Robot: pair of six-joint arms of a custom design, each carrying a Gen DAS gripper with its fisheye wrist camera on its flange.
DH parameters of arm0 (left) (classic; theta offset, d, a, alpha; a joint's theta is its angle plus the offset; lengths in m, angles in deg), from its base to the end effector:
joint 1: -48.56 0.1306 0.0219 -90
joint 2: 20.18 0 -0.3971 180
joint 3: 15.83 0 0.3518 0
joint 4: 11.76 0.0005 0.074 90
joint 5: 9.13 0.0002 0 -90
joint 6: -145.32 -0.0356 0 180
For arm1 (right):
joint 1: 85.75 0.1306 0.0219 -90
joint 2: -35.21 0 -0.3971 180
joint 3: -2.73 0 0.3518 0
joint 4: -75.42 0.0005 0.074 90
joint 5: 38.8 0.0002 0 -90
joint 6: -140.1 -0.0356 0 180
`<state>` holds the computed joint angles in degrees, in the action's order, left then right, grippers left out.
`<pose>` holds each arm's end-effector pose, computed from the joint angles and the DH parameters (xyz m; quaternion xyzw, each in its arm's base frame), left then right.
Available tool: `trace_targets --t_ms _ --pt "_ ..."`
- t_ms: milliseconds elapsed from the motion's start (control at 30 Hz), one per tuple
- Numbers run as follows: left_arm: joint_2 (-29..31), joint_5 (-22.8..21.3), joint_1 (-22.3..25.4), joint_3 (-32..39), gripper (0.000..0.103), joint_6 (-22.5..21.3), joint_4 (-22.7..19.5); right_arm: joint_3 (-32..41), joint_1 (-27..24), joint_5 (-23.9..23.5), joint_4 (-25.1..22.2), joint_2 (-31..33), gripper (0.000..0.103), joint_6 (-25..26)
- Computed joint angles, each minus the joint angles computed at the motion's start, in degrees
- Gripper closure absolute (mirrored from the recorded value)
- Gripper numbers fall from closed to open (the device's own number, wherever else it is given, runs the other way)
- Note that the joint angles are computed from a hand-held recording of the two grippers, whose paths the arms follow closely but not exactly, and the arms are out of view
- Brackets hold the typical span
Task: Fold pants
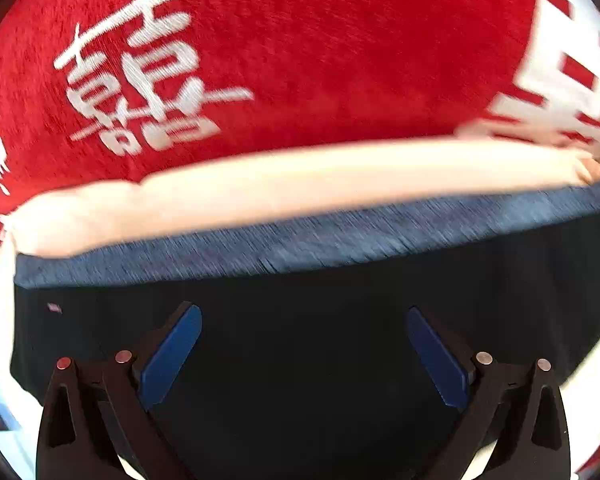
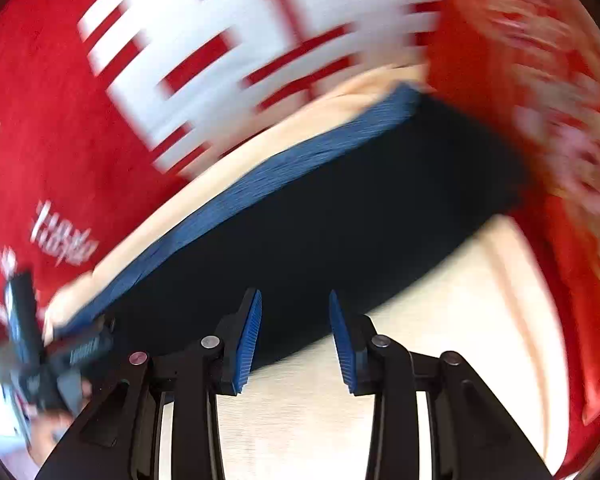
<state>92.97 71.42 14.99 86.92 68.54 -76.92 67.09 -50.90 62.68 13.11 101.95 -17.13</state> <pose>0.4621 -0.3003 0.3265 0.1645 0.9750 0.0253 0.1474 0.2201 0.1440 0.3823 0.2917 0.9262 0.1081 0.2129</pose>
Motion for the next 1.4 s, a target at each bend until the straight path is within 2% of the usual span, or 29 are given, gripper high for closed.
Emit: trace_targets --t_ms 67,167,200,267,400,533,600,667,733,767,800,833,933,1033,1167,1300,1367,1400 --pt "2.64 -1.34 1.04 1.49 0.0 0.0 -0.68 1.31 0.48 -1.69 2.12 4.04 0.064 4.44" --pt "2.67 2.6 3.19 -0.41 0.0 0.75 3.35 1.71 0.62 -4.17 2.57 8.8 0.064 7.26" --pt "3.07 3.07 3.48 0.43 0.0 0.41 2.1 1.43 0.9 -4.31 2.51 9.46 0.064 7.26" --pt "2.58 1.36 3.78 1.1 0.0 -0.44 0.56 1.15 1.89 -2.77 2.44 9.59 0.064 8.2" --pt "-1.14 -1.27 6.03 -2.6 0.0 -4.16 1.53 0.84 2.33 -2.58 2.4 9.8 0.064 10.53" --pt "-4.31 -5.76 11.86 -6.46 0.0 -7.53 4.15 0.78 2.29 -2.91 2.71 10.27 0.062 10.58" --pt "-4.02 -9.3 16.61 -6.75 0.0 -8.42 4.47 1.63 2.9 -2.29 2.23 11.08 0.06 10.29" --pt "-3.15 -10.9 20.3 -6.55 0.0 -8.03 4.52 2.5 3.81 -1.26 2.04 12.27 0.052 10.42" --pt "-2.07 -14.75 23.77 -7.26 0.0 -8.44 4.59 3.14 4.66 -0.28 0.95 12.53 0.048 10.47" --pt "-1.93 -13.55 26.08 -8.19 0.0 -9.36 5.11 3.68 4.94 0.08 0.43 13.15 0.046 10.58" --pt "-2.72 -9.54 27.63 -9.5 0.0 -10.02 7.15 3.97 5.14 0.21 -0.28 13.11 0.045 10.49" --pt "-3.23 -9.09 28.13 -10.37 0.0 -10.83 8.41 4.21 5.14 0.16 -0.47 13.43 0.044 10.51" --pt "-3.5 -12.31 26.87 -9.48 0.0 -12.65 5.52 5.1 4.86 -0.15 -1.47 14.12 0.044 10.57" --pt "-6.49 -10.75 24.47 -10.93 0.0 -13.17 2.99 7.01 5.56 -0.29 -3.71 14.87 0.043 10.27" --pt "-11.23 -6.22 21.48 -14.37 0.0 -14.11 1.36 7.43 8.81 -4.22 2.86 13.61 0.043 8.14" --pt "-14.47 -3.68 17.42 -18.08 0.0 -14.18 0.33 9.81 13.11 -8.89 10.3 17.72 0.043 8.61" --pt "-14.36 -6.02 15.54 -20.41 0.0 -14.46 0.09 11.97 14.4 -8.91 11.49 21.19 0.043 9.79" --pt "-15.52 -6.94 14.92 -22.3 0.0 -14.41 2.34 12.58 14.4 -9.41 11.5 22.53 0.043 9.93"
